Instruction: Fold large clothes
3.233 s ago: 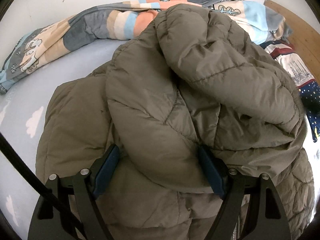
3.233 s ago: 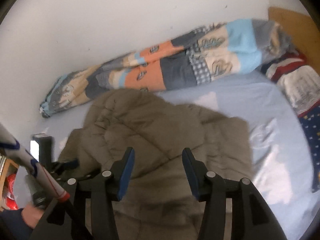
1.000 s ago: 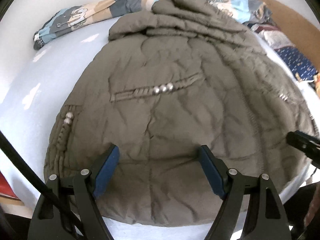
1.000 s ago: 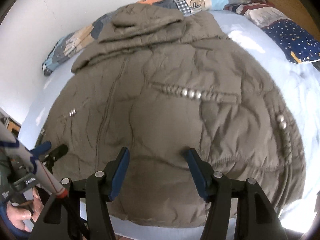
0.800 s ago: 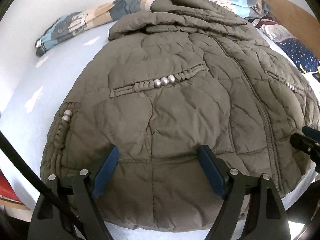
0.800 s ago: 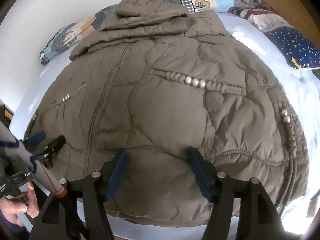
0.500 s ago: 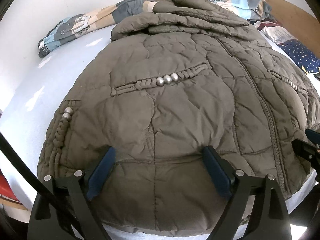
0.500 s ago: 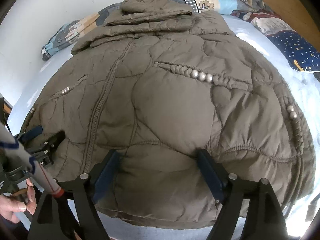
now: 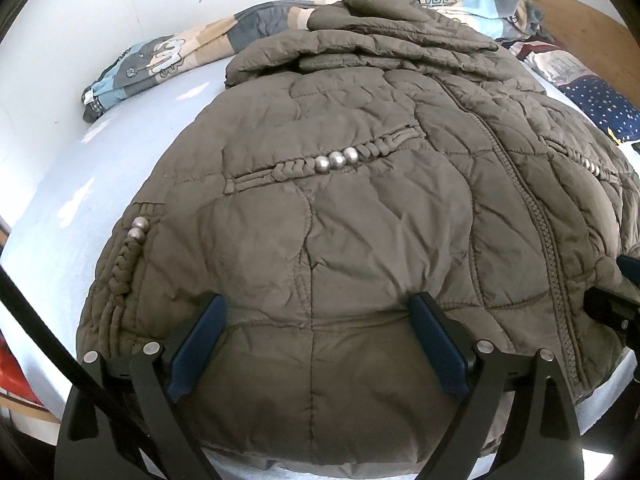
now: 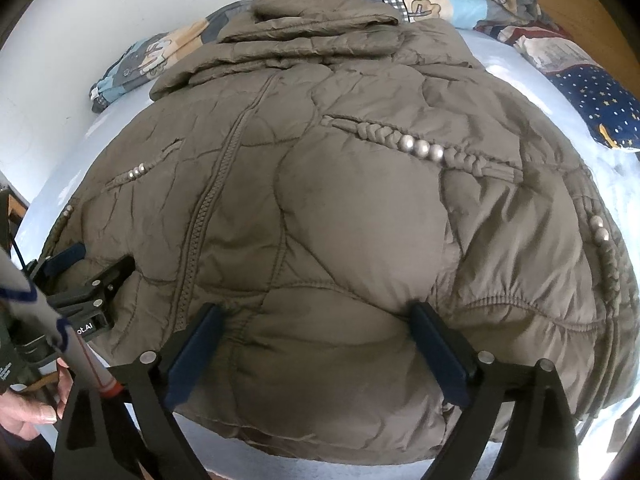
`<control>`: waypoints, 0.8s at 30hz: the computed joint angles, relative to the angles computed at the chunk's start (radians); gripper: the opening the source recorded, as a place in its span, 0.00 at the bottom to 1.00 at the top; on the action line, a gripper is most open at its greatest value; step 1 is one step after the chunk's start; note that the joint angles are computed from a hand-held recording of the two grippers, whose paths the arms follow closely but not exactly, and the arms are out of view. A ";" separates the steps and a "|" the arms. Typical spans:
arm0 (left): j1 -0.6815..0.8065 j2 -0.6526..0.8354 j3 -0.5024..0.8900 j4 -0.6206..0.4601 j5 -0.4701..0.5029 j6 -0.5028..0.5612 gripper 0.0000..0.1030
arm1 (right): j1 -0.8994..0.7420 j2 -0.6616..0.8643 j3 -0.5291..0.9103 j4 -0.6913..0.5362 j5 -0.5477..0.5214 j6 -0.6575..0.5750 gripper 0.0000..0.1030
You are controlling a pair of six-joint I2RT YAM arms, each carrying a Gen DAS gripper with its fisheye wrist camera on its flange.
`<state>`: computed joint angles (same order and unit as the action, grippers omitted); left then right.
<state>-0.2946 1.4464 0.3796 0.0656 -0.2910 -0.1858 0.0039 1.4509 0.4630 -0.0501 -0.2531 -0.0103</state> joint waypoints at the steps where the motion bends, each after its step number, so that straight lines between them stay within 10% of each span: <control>1: 0.001 -0.002 -0.001 -0.002 0.001 0.001 0.92 | 0.001 0.002 0.000 0.002 0.000 -0.003 0.96; 24: -0.010 0.001 -0.046 0.095 -0.022 0.012 0.94 | 0.015 -0.007 -0.048 0.073 -0.003 -0.037 0.99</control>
